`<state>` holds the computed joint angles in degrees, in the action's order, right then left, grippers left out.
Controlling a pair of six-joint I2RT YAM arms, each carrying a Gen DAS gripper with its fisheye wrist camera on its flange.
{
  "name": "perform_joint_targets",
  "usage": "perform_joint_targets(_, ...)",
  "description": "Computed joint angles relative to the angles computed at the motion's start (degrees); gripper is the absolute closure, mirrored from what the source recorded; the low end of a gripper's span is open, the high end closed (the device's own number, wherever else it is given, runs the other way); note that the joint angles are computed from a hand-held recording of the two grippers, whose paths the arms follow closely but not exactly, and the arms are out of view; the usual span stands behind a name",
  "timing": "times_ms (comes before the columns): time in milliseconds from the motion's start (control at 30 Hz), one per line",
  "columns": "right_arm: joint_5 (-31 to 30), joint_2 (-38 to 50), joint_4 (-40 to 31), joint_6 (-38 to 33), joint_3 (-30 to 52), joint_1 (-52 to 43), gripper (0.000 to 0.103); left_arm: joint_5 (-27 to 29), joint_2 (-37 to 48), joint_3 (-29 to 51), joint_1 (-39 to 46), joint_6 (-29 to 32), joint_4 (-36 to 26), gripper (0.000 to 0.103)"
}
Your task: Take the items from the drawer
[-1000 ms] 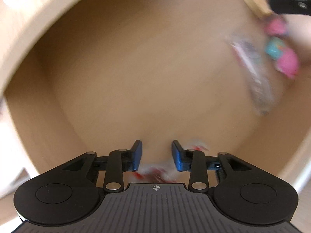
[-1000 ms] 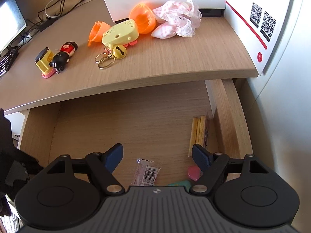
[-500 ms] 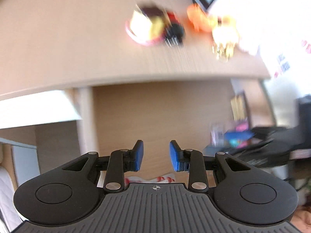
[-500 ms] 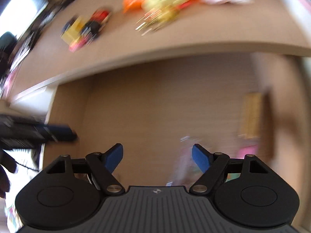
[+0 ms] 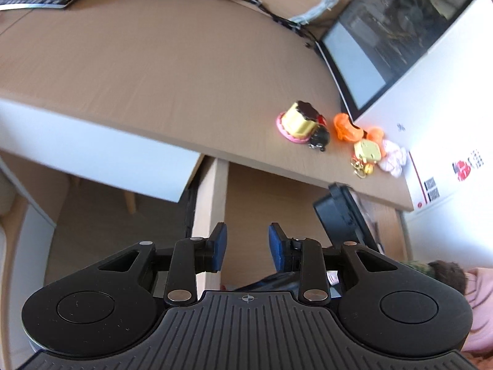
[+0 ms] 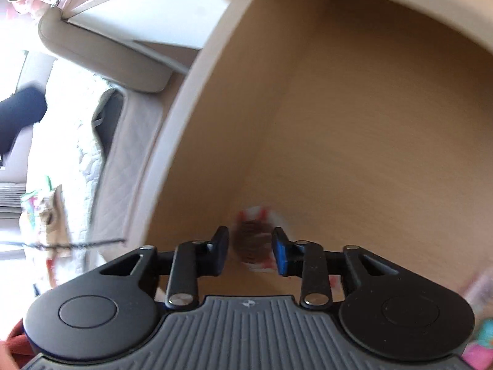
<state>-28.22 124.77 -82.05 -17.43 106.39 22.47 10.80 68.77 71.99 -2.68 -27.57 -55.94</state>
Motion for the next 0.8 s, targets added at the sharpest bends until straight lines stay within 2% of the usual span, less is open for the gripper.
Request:
perform_joint_targets(100, -0.4, 3.0, -2.3, 0.8, 2.4, 1.1, 0.081, -0.7, -2.0, -2.1, 0.5, -1.7, 0.1, 0.071)
perform_joint_targets(167, 1.1, 3.4, -2.3, 0.1, 2.5, 2.0, 0.093, -0.7, -2.9, -2.9, 1.1, -2.3, -0.2, 0.071)
perform_joint_targets(200, 1.7, 3.4, -2.4, 0.0, 3.0, 2.3, 0.095, -0.5, -3.0, -3.1, 1.4, -2.5, -0.2, 0.071)
perform_joint_targets(400, 8.0, -2.4, 1.8, -3.5, -2.5, 0.8, 0.101, 0.5, -1.2, -3.4, 0.9, -2.4, 1.0, 0.071)
perform_joint_targets(533, 9.5, -5.5, 4.9, -7.2, -4.3, -2.8, 0.096, 0.9, 0.9, -2.5, -0.5, -2.2, 1.8, 0.071)
perform_joint_targets(633, 9.4, -2.6, 1.7, -13.2, 0.3, -5.0, 0.094, 0.9, 1.9, -2.0, -1.8, -2.7, 2.3, 0.071)
perform_joint_targets(733, 10.1, -3.1, 2.2, -13.9, -1.3, -4.5, 0.083, 1.2, 2.1, -2.2, -2.8, -3.0, 2.7, 0.071)
perform_joint_targets(800, 8.5, -2.3, 1.2, -13.7, -1.2, -4.2, 0.081, 1.0, 2.1, -2.4, -3.1, -3.3, 2.4, 0.071)
